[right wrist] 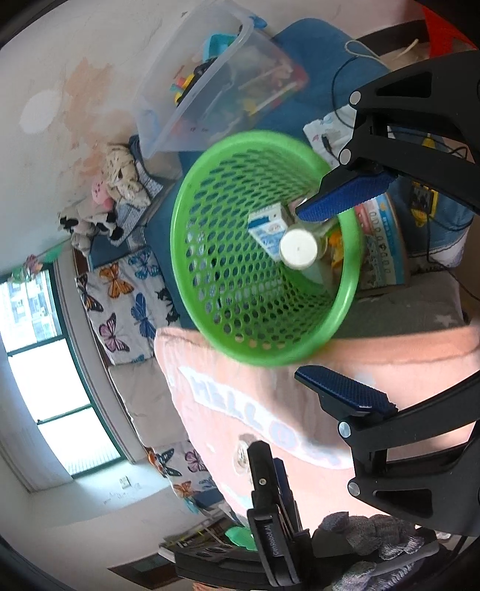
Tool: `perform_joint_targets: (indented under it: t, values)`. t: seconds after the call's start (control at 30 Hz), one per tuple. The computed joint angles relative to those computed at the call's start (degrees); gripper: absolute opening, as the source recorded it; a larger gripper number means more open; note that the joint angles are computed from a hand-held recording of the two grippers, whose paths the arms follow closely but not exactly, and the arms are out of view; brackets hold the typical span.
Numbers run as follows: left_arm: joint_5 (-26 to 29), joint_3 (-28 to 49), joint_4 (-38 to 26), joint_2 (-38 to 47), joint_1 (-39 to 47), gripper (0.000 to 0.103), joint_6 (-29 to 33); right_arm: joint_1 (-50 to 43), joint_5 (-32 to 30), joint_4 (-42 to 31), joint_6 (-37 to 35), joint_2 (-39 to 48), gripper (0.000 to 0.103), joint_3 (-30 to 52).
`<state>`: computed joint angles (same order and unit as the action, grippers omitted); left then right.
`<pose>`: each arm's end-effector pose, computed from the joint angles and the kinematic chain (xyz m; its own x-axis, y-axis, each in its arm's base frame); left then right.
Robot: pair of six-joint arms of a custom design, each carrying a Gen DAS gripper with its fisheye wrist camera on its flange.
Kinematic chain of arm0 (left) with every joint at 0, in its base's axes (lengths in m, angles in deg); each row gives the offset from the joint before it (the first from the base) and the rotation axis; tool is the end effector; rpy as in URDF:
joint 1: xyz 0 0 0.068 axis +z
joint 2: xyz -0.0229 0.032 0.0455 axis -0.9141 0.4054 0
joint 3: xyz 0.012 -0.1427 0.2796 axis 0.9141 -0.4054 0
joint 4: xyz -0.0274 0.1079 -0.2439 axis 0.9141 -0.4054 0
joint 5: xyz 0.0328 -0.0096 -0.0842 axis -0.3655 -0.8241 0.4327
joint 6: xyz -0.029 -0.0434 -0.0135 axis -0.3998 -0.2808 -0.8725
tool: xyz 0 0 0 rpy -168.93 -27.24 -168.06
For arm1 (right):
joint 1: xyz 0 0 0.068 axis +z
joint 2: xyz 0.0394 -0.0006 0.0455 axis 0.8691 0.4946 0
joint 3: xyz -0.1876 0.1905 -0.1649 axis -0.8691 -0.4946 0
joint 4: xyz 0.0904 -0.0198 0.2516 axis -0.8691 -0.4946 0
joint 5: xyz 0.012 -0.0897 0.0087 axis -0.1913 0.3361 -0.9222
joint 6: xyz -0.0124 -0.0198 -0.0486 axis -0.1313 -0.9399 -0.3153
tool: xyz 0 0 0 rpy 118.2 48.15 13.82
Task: Collect trash
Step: 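Grasp the crumpled tissue bag with the left gripper, then grasp the round jelly cup with right gripper while left gripper holds tissue bag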
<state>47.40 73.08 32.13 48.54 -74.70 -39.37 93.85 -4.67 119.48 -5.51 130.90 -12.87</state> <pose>0.3736 -0.0761 0.1183 -0.7762 0.2469 -0.5802 0.5264 0.7603 -0.3807 0.2056 0.1143 0.1006 -0.5542 0.3802 -0.7405 0.3151 0.9192 0.2361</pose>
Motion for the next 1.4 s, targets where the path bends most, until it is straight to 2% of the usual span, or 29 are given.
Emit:
perform_joint_targets:
  t: [0.27, 0.4, 0.7, 1.0, 1.03, 1.2, 1.4]
  values:
    - [-5.17, 1.12, 4.94, 1.43, 7.95, 0.078, 0.09, 1.82, -1.60, -3.29, -3.05, 3.07, 0.081, 7.57]
    - [-8.62, 4.96, 6.12, 4.79, 11.33, 0.078, 1.14, 2.08, -2.98, -4.22, -4.45, 5.14, 0.081, 11.22]
    - [-13.91, 17.06, 3.04, 14.79, 14.48, 0.078, 5.26, 1.91, -5.63, -6.97, -7.00, 8.55, 0.081, 17.83]
    - [-14.63, 20.63, 1.91, 18.18, 13.54, 0.077, 6.97, 0.60, -8.84, -8.26, -9.02, 12.21, 0.081, 22.83]
    - [-14.43, 21.07, 1.66, 18.49, 13.49, 0.076, 6.85, 0.54, -9.12, -8.37, -9.26, 12.59, 0.081, 23.28]
    - [-10.76, 22.54, -0.57, 19.17, 13.99, 0.056, 7.74, -0.08, -11.09, -9.21, -10.49, 14.14, 0.081, 26.03]
    - [-8.18, 20.92, -0.47, 17.95, 14.70, 0.046, 9.36, -0.05, -13.34, -10.64, -11.71, 16.31, 0.081, 30.26]
